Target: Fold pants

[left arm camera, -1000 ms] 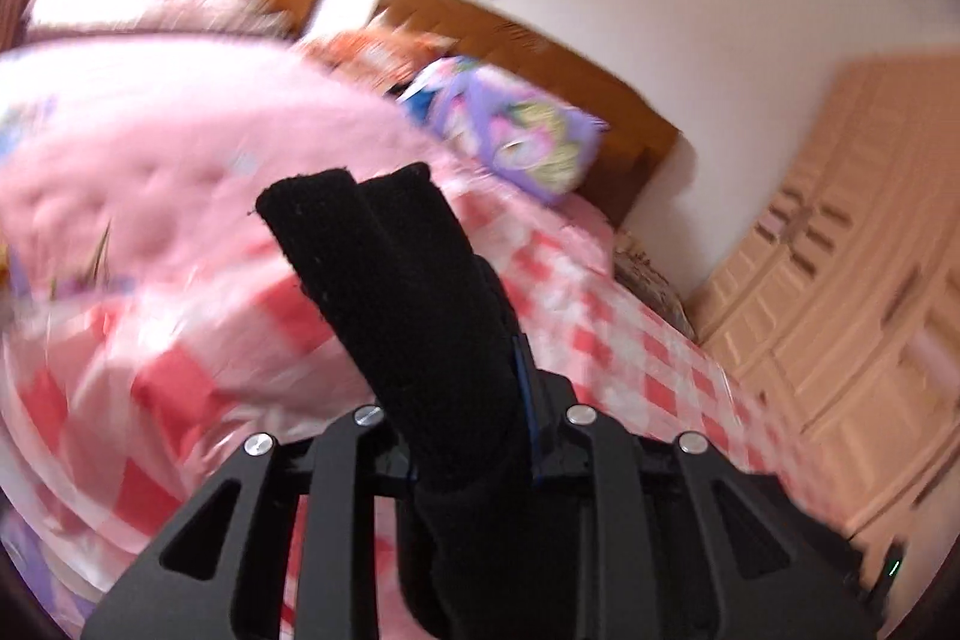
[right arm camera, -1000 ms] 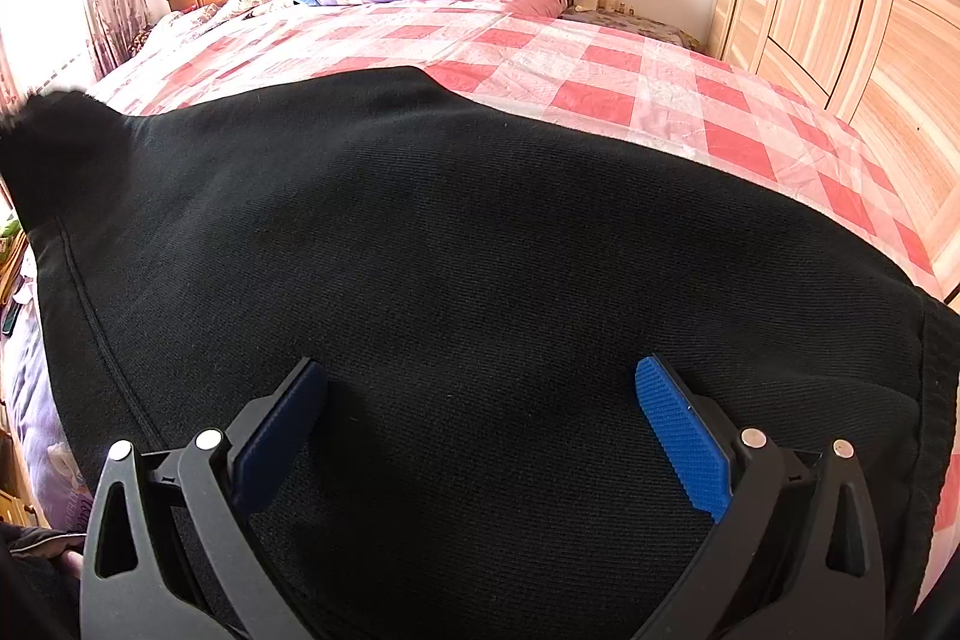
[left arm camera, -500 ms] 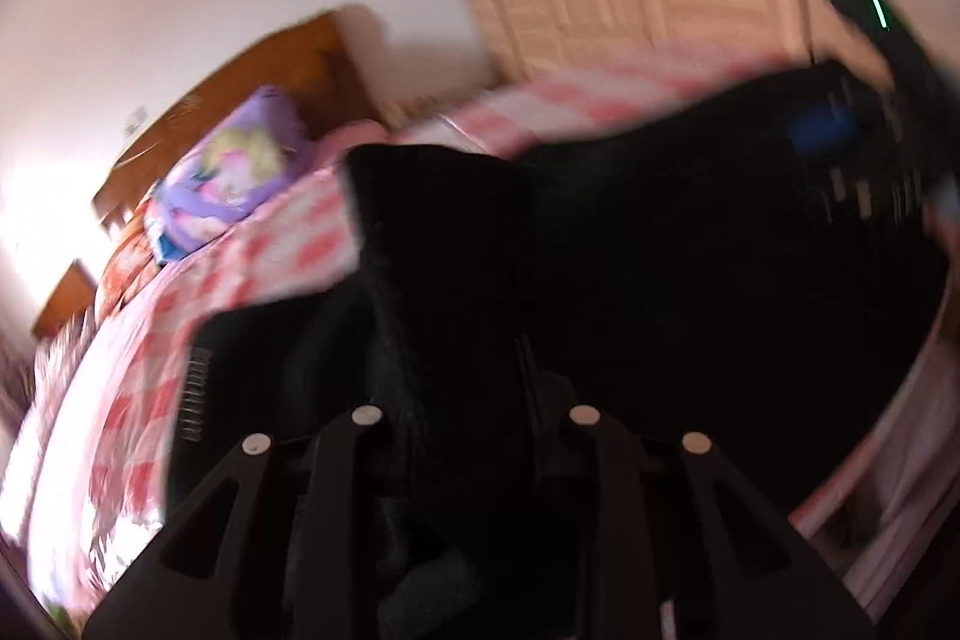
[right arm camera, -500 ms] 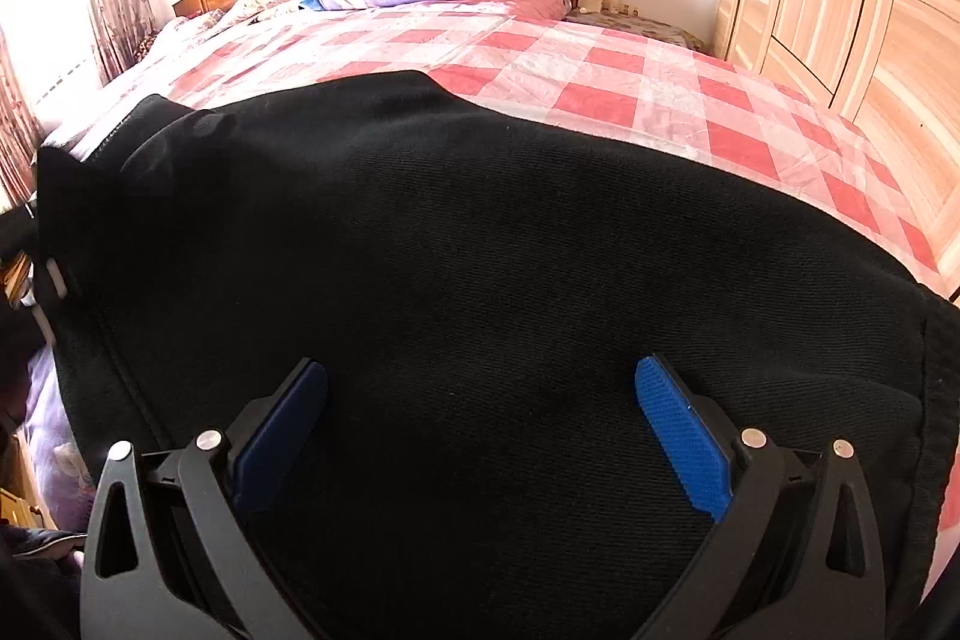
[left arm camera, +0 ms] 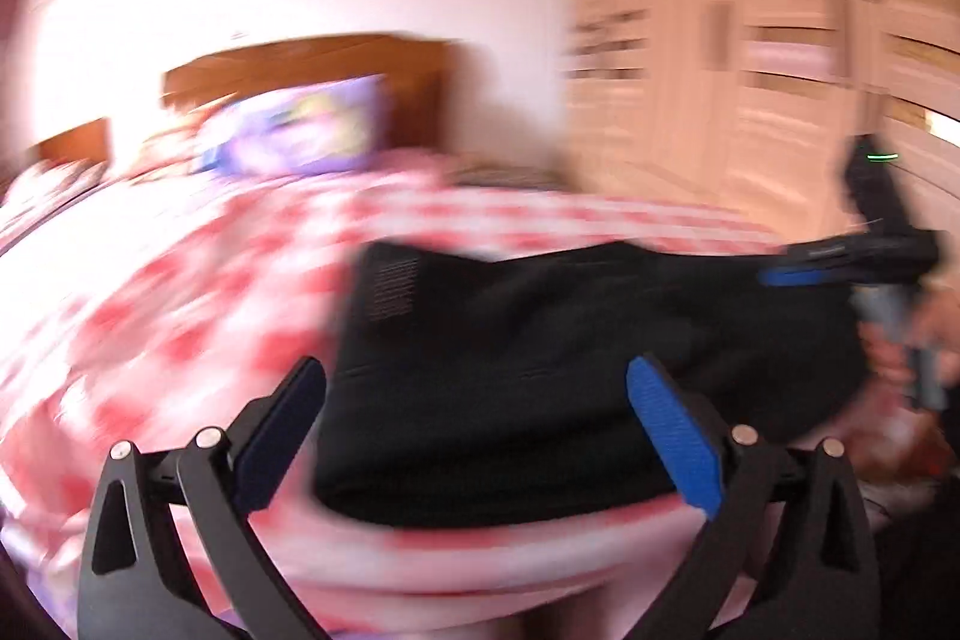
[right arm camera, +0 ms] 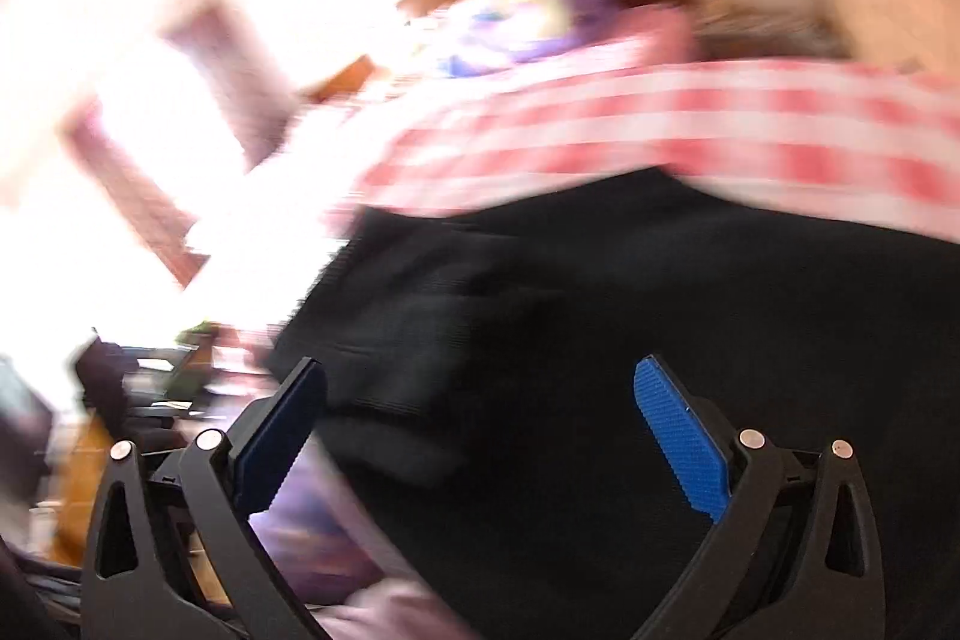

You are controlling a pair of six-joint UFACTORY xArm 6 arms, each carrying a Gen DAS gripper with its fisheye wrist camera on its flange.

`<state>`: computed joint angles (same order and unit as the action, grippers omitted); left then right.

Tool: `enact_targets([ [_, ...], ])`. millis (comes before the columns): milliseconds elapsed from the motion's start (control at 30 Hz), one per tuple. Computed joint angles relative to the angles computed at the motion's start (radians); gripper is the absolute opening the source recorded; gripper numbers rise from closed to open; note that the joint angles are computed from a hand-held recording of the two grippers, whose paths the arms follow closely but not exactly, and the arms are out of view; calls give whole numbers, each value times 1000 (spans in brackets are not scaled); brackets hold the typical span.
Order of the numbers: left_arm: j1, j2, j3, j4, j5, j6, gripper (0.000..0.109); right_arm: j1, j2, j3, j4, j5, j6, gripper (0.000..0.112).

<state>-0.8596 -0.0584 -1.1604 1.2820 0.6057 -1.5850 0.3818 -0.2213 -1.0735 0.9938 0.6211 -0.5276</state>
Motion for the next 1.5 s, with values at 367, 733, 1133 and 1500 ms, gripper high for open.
enact_targets([
  [367, 3, 101, -45, -126, 129, 244, 101, 23, 239, -233, -108, 228, 242, 71],
  [733, 0, 120, -55, -139, 134, 220, 102, 124, 172, -178, -235, 10, 137, 13],
  [1133, 4, 91, -16, -116, 156, 175, 102, 67, 36, 55, -116, 102, 83, 13],
  [1500, -4, -9, 67, -91, 144, 217, 102, -38, 92, -11, 3, 150, 96, 97],
])
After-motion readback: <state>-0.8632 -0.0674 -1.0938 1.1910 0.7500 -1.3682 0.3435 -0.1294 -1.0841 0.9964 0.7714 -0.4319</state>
